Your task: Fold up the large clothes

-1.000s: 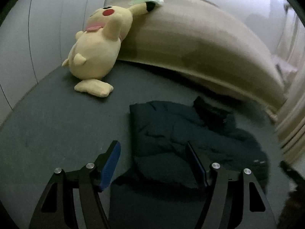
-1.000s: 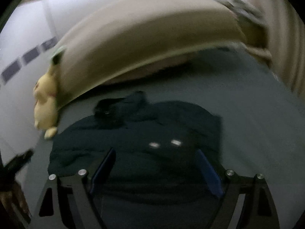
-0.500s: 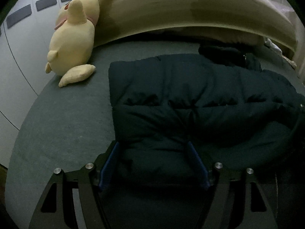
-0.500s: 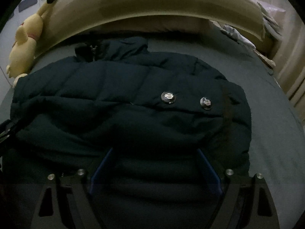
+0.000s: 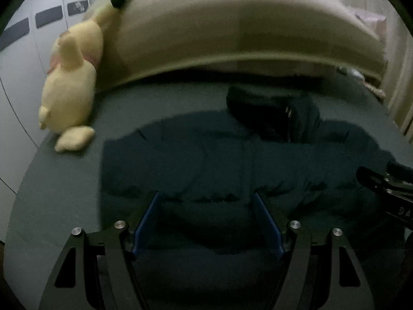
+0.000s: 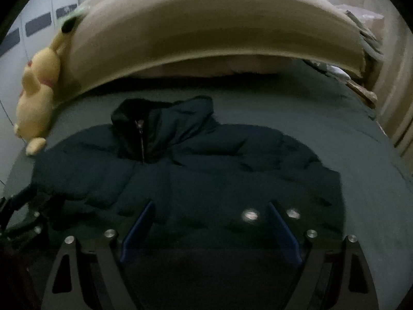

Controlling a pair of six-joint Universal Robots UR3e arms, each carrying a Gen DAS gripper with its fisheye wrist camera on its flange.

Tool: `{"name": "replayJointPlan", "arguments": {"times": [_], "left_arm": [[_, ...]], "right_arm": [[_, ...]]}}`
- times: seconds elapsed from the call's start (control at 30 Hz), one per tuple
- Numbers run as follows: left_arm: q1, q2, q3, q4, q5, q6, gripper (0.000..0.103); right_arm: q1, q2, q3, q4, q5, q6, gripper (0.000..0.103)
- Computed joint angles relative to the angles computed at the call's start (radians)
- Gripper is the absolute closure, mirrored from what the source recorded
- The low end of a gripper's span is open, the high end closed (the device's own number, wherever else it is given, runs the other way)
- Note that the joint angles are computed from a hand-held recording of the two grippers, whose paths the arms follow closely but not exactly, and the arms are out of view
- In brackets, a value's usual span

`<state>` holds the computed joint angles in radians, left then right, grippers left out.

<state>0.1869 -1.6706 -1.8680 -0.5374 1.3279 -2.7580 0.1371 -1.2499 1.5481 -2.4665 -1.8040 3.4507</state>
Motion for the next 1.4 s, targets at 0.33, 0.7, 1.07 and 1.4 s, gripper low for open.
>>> {"name": "replayJointPlan", "arguments": {"times": [0.33,0.7,1.07,1.4], "left_arm": [[-0.037,-0.05,0.049,-0.027,0.056,0.021,0.028],[0.14,0.204,-0.184,-0.061,-0.105,0.077,0.028],[0.181,0.277,-0.217,-0.071,-0.158,0.126,0.027],[0.17,0.157,-0.161,0.019,-0.102,0.057,0.027]], "right_arm": [[0.018,0.027,-0.024,0.089,-0.034,0.055,0.013],[0.117,-0.09,0.172,-0.017,-0.083,0.033,0.012],[0.111,-0.123,0.133,0.052,-0.088,0.055,0.007],[0.122,-0.039,0.096,0.02,-0.066,0.026,0.007]]}}
